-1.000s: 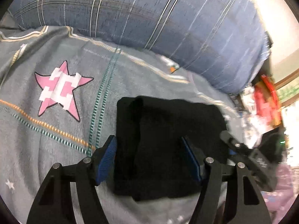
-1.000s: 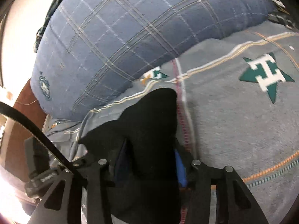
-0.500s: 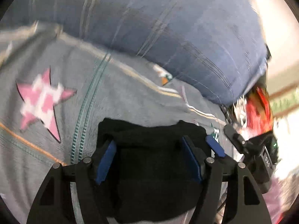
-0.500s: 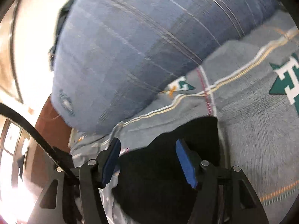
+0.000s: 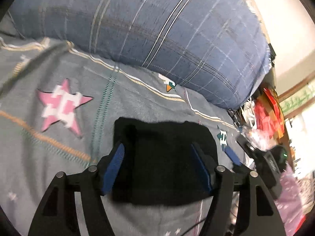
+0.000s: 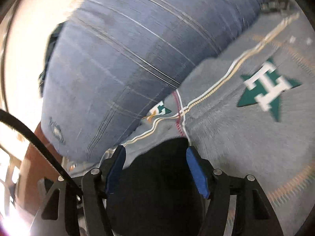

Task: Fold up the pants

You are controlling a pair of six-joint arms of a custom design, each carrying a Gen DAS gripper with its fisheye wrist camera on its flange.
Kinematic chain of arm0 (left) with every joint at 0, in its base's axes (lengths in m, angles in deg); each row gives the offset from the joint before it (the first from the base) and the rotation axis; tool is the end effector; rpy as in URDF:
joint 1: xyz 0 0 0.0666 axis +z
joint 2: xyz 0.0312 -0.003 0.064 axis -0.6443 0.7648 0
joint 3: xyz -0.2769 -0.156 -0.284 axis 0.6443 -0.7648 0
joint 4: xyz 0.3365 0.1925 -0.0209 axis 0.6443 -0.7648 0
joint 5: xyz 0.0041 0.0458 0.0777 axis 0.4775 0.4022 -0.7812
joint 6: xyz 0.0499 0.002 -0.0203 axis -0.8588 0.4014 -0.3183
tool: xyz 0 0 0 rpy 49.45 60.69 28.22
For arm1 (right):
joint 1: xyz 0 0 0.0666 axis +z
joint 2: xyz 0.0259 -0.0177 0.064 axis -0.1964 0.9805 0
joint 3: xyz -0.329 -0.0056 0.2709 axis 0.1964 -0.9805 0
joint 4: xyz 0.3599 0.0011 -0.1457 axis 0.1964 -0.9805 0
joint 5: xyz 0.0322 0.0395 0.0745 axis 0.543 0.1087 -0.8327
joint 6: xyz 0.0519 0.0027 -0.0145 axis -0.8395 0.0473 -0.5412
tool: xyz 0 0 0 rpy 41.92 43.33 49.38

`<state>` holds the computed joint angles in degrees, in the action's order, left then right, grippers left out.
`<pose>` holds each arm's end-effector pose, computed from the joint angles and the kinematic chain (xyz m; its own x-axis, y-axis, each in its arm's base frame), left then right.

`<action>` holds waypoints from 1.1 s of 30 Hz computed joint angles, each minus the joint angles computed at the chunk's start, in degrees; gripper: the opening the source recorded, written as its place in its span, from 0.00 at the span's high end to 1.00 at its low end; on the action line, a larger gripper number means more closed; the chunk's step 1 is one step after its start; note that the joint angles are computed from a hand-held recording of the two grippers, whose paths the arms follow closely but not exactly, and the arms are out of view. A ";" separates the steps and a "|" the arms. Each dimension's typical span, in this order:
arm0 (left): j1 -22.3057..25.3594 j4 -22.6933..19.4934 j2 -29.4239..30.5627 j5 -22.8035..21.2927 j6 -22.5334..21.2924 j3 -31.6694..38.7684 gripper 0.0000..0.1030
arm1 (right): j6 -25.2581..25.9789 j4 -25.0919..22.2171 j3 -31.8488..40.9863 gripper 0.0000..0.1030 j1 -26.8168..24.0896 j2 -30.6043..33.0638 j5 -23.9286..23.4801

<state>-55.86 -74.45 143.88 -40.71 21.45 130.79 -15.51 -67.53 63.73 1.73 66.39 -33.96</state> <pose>0.5205 -0.1591 0.3561 -0.8586 -0.2921 -0.4214 -0.0077 0.8291 -0.5591 0.5546 0.1416 0.3097 -0.7654 0.4704 -0.4391 0.0278 0.7058 0.7078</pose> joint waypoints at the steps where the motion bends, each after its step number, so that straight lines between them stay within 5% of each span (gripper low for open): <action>1: -0.58 0.07 -1.77 -1.35 0.03 -1.51 0.34 | 1.29 0.05 -1.87 0.29 0.40 -2.20 0.81; 6: -4.26 0.70 -10.12 -9.06 -1.39 -9.07 0.34 | 7.30 -2.00 -10.35 0.27 5.29 -12.51 7.89; 15: -15.51 1.74 -23.67 -36.63 -4.14 -18.83 0.33 | 8.72 -6.24 -19.43 0.26 14.60 -22.68 20.34; 22: -23.73 1.49 -29.66 -53.37 -3.20 -22.20 0.12 | 8.54 -8.96 -21.68 0.24 22.15 -26.12 30.02; 26: -26.62 -0.44 -30.21 -57.62 -0.57 -22.18 0.01 | 9.46 -10.81 -21.72 0.23 26.30 -25.84 32.19; 33: -30.74 -5.38 -28.14 -64.73 0.65 -20.54 0.00 | 10.07 -12.15 -21.81 0.22 28.14 -24.85 33.23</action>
<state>-86.60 -79.83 115.74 -105.44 22.11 110.25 -5.45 -79.68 41.92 29.88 41.55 -0.73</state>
